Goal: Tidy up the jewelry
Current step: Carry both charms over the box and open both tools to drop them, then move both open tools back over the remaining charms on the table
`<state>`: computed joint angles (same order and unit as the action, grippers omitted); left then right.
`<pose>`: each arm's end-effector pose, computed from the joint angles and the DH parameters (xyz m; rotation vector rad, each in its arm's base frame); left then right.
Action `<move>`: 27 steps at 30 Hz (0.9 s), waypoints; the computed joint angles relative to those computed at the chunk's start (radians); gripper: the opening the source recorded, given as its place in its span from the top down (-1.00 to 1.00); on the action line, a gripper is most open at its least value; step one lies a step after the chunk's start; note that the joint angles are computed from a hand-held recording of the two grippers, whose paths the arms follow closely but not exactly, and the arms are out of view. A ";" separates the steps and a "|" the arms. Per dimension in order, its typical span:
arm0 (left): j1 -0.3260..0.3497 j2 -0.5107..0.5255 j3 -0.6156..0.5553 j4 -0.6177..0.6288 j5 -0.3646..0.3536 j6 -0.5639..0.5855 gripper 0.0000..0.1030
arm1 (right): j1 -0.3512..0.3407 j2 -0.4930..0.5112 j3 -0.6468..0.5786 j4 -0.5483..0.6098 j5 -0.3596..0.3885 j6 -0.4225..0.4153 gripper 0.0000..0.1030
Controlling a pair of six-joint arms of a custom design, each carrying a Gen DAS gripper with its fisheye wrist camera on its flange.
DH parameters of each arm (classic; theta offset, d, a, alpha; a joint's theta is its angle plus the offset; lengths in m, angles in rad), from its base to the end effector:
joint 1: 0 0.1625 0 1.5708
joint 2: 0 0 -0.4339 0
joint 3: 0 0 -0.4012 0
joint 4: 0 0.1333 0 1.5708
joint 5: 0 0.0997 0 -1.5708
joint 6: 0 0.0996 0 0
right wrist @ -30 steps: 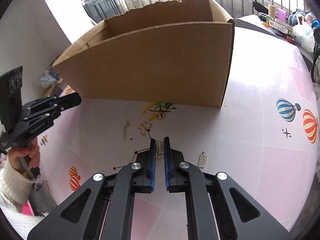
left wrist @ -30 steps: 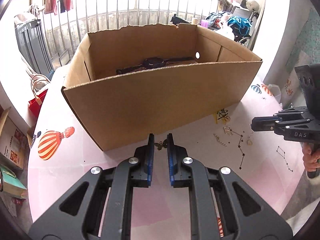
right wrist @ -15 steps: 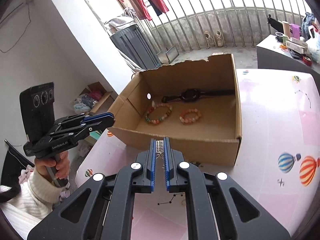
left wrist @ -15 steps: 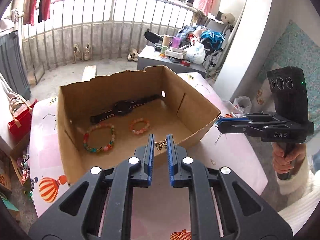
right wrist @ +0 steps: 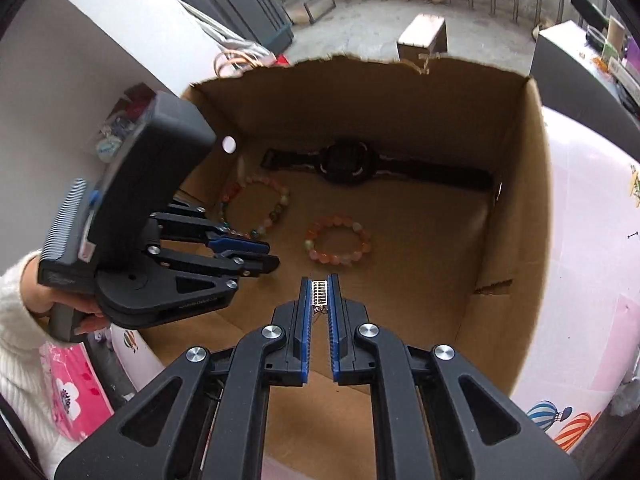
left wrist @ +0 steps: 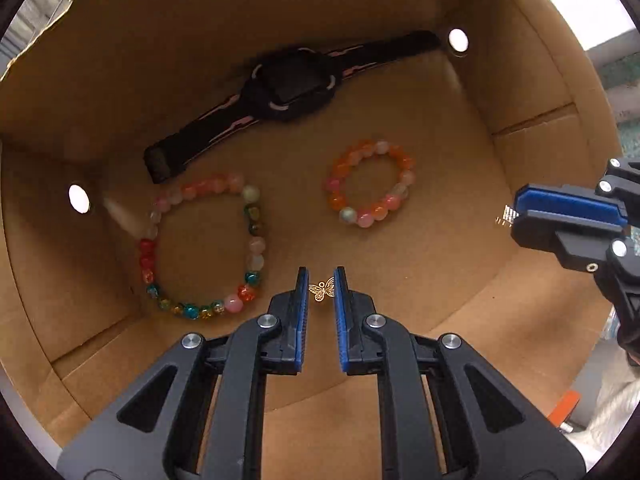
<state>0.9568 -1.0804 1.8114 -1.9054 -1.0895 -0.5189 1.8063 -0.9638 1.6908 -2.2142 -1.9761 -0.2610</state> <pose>-0.1765 -0.5618 0.1575 0.2446 2.5190 0.0955 0.2405 -0.5994 0.1527 0.6948 -2.6453 -0.1215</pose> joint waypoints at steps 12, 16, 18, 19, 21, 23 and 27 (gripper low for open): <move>-0.094 -0.090 0.108 -0.035 0.153 -0.015 0.45 | 0.004 0.091 -0.068 0.129 -0.080 0.126 0.84; -0.151 -0.191 0.190 -0.086 0.171 -0.018 0.42 | 0.009 0.104 -0.084 0.145 -0.103 0.141 0.79; -0.181 -0.238 0.228 -0.110 0.187 -0.008 0.38 | 0.009 0.113 -0.092 0.144 -0.104 0.146 0.50; -0.198 -0.253 0.242 -0.113 0.202 -0.011 0.37 | 0.012 0.115 -0.095 0.149 -0.110 0.143 0.40; -0.231 -0.273 0.262 -0.127 0.233 -0.009 0.36 | 0.021 0.116 -0.086 0.131 -0.138 0.124 0.33; -0.253 -0.283 0.275 -0.149 0.252 0.004 0.36 | 0.031 0.113 -0.074 0.096 -0.152 0.103 0.33; -0.298 -0.381 0.363 -0.281 0.258 0.038 0.36 | 0.052 0.057 0.003 -0.049 -0.110 0.052 0.33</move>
<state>0.6589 -1.4617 2.1747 -2.1868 -0.8313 -0.4810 1.8584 -0.9067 1.6938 -2.2636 -2.0864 -0.2088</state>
